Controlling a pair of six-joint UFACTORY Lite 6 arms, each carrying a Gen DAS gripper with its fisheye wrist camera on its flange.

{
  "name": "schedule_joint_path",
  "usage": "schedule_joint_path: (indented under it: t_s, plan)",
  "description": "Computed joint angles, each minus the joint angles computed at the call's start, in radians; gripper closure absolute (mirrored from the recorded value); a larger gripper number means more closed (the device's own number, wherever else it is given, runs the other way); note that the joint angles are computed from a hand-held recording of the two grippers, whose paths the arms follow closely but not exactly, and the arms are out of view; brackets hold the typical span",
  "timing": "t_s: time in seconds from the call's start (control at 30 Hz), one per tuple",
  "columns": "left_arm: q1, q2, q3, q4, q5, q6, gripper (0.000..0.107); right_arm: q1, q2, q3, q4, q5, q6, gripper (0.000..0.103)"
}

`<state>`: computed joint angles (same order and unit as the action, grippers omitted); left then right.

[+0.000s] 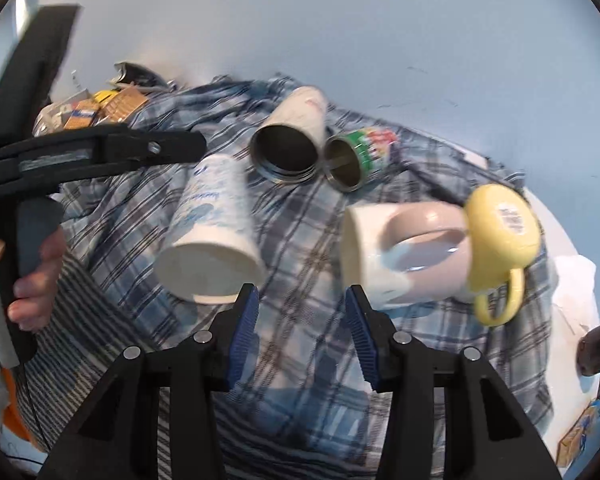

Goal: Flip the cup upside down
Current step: 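Pass the cup from the right gripper into the left gripper, then rotate the held cup with the left gripper so its rim faces down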

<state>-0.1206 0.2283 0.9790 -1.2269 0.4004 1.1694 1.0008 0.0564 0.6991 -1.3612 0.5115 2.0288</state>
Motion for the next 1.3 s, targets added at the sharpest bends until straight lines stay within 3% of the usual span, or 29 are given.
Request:
schedule_joint_path:
  t_s: [0.13, 0.3, 0.43, 0.53, 0.7, 0.83, 0.87, 0.9, 0.93, 0.97, 1.07, 1.17, 1.23, 1.27, 1.3]
  plan:
    - [-0.029, 0.162, 0.171, 0.237, -0.016, -0.312, 0.018, -0.023, 0.007, 0.056, 0.007, 0.084, -0.059, 0.059]
    - [-0.036, 0.308, 0.334, 0.427, 0.016, -0.559, 0.020, -0.108, 0.048, 0.124, -0.025, 0.011, -0.083, 0.059]
    - [-0.045, 0.396, 0.423, 0.520, 0.035, -0.644, 0.021, -0.089, 0.088, 0.152, -0.062, 0.036, -0.070, 0.059]
    - [-0.046, 0.457, 0.489, 0.595, 0.053, -0.732, 0.042, -0.105, 0.117, 0.176, -0.048, 0.025, -0.102, 0.059]
    - [-0.040, 0.474, 0.515, 0.578, 0.086, -0.706, 0.046, -0.129, 0.159, 0.208, -0.022, 0.050, -0.093, 0.060]
    - [-0.065, 0.410, 0.439, 0.557, 0.079, -0.632, 0.049, -0.153, 0.172, 0.237, 0.018, 0.017, -0.130, 0.060]
    - [-0.071, 0.382, 0.409, 0.534, 0.075, -0.595, 0.053, -0.163, 0.173, 0.245, 0.031, 0.002, -0.143, 0.060]
    - [-0.077, 0.356, 0.382, 0.522, 0.067, -0.570, 0.078, -0.172, 0.173, 0.251, 0.045, -0.013, -0.158, 0.060]
    - [-0.085, 0.319, 0.348, 0.517, 0.052, -0.549, 0.091, -0.178, 0.171, 0.256, 0.057, -0.022, -0.168, 0.060]
    - [-0.093, 0.279, 0.319, 0.523, 0.051, -0.541, 0.095, -0.181, 0.167, 0.256, 0.065, -0.025, -0.172, 0.060]
    - [-0.105, 0.203, 0.269, 0.509, 0.088, -0.495, 0.095, -0.167, 0.152, 0.252, 0.082, -0.005, -0.182, 0.060]
    - [-0.118, 0.189, 0.261, 0.584, 0.086, -0.590, 0.095, -0.159, 0.133, 0.237, 0.089, 0.008, -0.174, 0.060]
    - [-0.114, 0.217, 0.278, 0.627, 0.082, -0.656, 0.078, -0.162, 0.117, 0.221, 0.089, 0.005, -0.166, 0.060]
    - [-0.101, 0.250, 0.303, 0.623, 0.104, -0.677, 0.054, -0.161, 0.112, 0.216, 0.092, 0.006, -0.166, 0.060]
    - [-0.082, 0.276, 0.320, 0.576, 0.130, -0.656, 0.038, -0.165, 0.110, 0.213, 0.094, 0.004, -0.171, 0.060]
